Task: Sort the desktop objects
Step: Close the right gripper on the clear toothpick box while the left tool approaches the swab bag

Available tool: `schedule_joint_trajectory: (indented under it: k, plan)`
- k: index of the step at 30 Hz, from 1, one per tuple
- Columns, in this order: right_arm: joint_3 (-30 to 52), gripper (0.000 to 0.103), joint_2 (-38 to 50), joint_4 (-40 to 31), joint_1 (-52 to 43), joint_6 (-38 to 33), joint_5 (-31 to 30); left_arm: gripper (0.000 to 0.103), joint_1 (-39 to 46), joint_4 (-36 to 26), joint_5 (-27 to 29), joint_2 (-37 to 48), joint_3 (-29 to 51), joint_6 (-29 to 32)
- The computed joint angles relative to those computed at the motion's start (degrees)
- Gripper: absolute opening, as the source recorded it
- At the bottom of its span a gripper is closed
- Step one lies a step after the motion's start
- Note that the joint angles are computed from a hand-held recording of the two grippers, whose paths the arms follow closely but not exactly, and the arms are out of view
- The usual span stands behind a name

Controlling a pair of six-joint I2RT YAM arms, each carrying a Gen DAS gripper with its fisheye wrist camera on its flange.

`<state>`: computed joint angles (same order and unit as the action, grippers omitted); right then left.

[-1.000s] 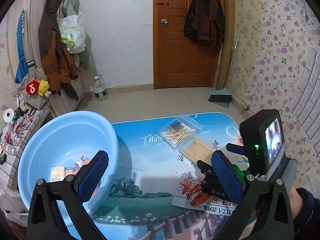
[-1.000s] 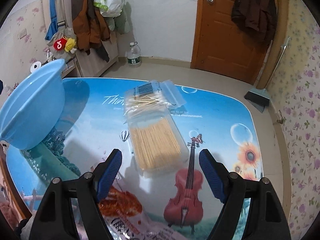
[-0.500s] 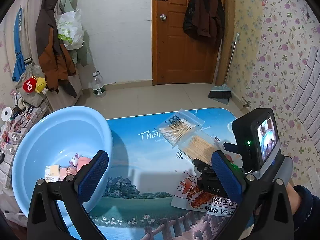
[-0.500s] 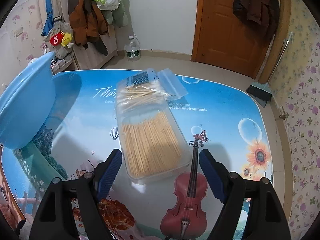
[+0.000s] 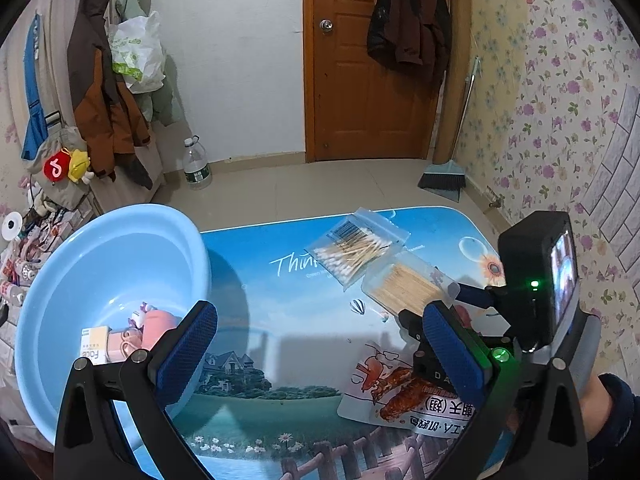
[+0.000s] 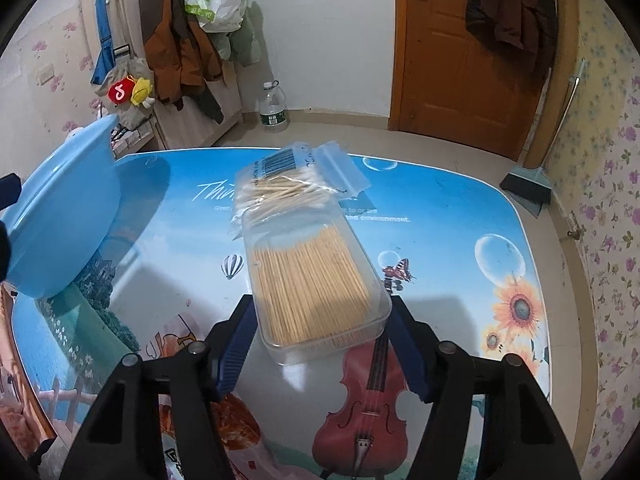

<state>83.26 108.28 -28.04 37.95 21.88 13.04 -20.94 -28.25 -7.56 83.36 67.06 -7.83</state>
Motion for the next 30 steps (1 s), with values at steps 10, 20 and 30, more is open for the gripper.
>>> schedule_joint_trajectory:
  k: [10,20,30]
  plan:
    - [-5.42,0.066,-4.69,2.66,-1.18,0.59,0.0,0.103,-1.89,0.43,-1.3,2.75,2.08,0.01]
    - [-14.15,0.066,-13.49,3.86,-4.16,2.98,0.44,0.103,-4.67,2.15,-3.15,10.2,7.0,1.67]
    - [-19.63,0.066,-16.7,5.07,-6.26,4.36,-0.61,0.103,-4.46,1.67,-2.3,20.89,15.89,0.53]
